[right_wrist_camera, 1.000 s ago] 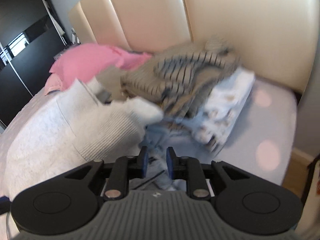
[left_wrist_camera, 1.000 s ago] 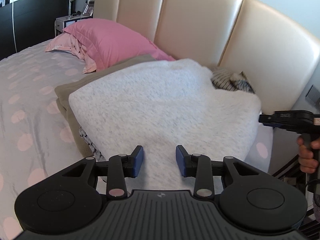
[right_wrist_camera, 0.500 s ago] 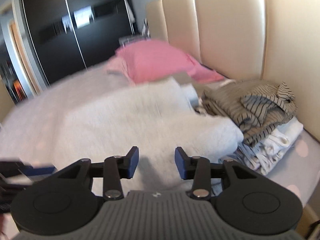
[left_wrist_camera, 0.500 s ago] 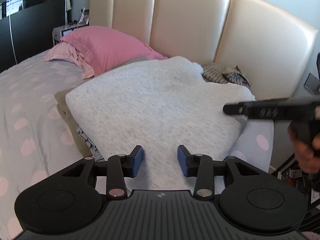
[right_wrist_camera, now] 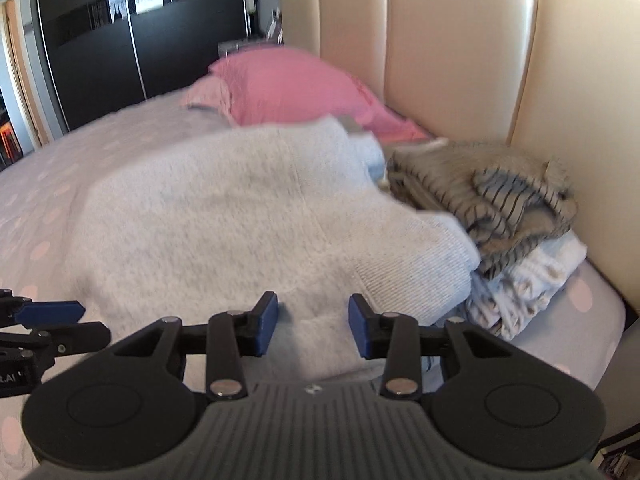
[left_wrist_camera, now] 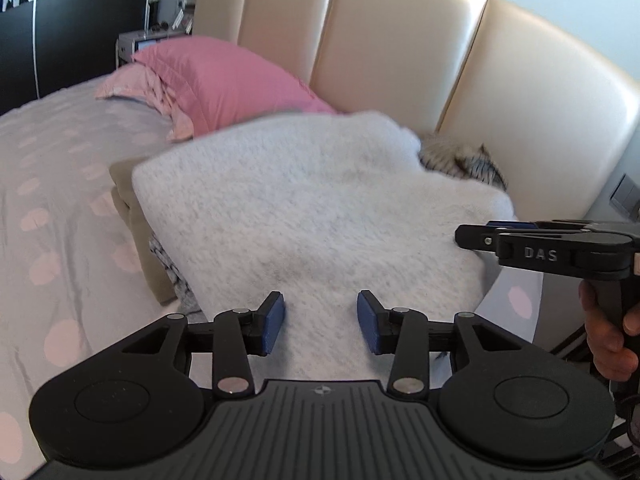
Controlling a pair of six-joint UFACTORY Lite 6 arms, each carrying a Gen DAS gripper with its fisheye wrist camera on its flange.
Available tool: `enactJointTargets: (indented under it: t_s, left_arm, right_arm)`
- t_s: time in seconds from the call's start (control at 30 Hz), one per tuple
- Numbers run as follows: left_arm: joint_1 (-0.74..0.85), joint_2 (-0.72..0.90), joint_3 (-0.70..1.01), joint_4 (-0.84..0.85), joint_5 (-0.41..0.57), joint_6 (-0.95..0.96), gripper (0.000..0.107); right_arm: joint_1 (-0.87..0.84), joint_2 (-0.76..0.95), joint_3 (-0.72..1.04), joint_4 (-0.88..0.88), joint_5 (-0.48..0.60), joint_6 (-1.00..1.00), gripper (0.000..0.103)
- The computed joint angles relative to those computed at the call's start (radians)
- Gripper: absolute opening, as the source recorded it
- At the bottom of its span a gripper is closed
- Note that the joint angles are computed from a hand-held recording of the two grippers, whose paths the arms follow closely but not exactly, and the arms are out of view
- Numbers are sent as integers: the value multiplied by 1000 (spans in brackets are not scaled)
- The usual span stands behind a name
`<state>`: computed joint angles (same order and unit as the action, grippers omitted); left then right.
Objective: Fold clothes
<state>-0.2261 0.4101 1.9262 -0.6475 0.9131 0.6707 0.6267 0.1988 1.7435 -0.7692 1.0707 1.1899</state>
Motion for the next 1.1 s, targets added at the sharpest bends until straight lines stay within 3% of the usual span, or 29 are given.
enactJointTargets:
  t_s: [0.2, 0.33, 0.5, 0.77, 0.9, 1.1]
  left_arm:
    - [67, -196, -215, -93, -88, 155, 42]
    - [123, -347, -362, -170, -135, 286, 50]
    - [187, -508, -490, -218, -148, 393, 57]
    - [283, -696, -669, -322, -172, 513, 62]
    - [301, -775, -750, -332, -193, 553, 62]
    - [349, -841, -840, -385, -166, 569, 65]
  right_arm:
    - [197, -11, 83, -169, 153, 119, 46]
    - [347, 51, 213, -242, 306, 157, 58]
    - [527, 151, 324, -353, 520, 238, 61]
    - [739, 283, 400, -463, 757, 373, 67]
    - [817, 336, 429, -490, 840, 421, 67]
    - [884, 330, 331, -487, 903, 557, 70]
